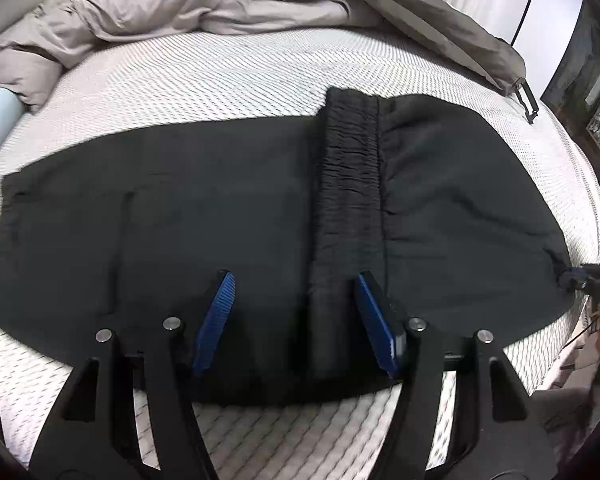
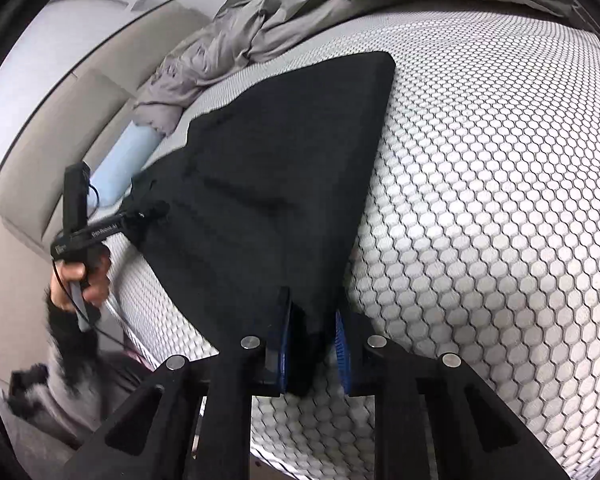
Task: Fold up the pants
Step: 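Lift the waistband with the left gripper while the right gripper grasps the pants corner, then open the left gripper over the pants while the right gripper keeps holding its corner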
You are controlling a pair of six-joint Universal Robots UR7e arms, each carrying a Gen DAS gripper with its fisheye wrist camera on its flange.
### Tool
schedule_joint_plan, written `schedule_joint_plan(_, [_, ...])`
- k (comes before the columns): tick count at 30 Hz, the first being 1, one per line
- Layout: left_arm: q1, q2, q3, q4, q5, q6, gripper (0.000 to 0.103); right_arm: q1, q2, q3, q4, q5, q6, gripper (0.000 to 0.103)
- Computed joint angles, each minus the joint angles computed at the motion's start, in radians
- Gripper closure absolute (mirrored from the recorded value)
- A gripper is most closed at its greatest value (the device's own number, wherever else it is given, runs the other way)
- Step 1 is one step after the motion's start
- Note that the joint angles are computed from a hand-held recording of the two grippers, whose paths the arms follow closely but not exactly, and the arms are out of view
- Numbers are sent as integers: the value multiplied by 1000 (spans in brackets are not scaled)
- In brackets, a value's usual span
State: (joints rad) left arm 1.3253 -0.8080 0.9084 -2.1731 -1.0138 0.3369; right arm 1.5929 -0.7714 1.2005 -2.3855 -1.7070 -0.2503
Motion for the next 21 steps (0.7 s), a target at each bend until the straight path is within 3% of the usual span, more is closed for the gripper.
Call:
schedule_joint_plan(3, [-15, -61, 93, -115, -34, 28, 43, 4, -21, 26, -57, -8, 3, 71])
schedule_joint_plan(6, [-36, -96, 171, -169, -126, 54, 43, 19, -24, 50, -186, -8, 10, 68])
schedule_joint_plan(11, [-73, -63, 233, -151, -288, 80, 42, 2, 33, -23, -153, 38, 125, 67])
schedule_joint_plan(13, [-90, -28, 229, -108, -289, 93, 42, -1, 55, -48, -143, 13, 166, 75])
schedule_joint_plan(14, [-98, -12, 217, -63, -261, 108, 42, 3, 61, -55, -131, -4, 161, 87])
schedule_joint_plan(15, [-108, 0, 212, -21, -215, 122, 42, -5, 50, -43, -141, 4, 144, 89])
schedule_joint_plan(16, [-114, 6, 218, -10, -173, 149, 41, -8, 41, -28, -164, 7, 135, 89])
schedule_joint_plan(19, [-118, -23, 247, 4, -167, 174, 38, -15, 10, 12, -212, -60, 131, 88])
schedule_joint_plan(21, [-109, -34, 241, 5, -210, 132, 38, -34, -25, 42, -182, 2, 161, 86])
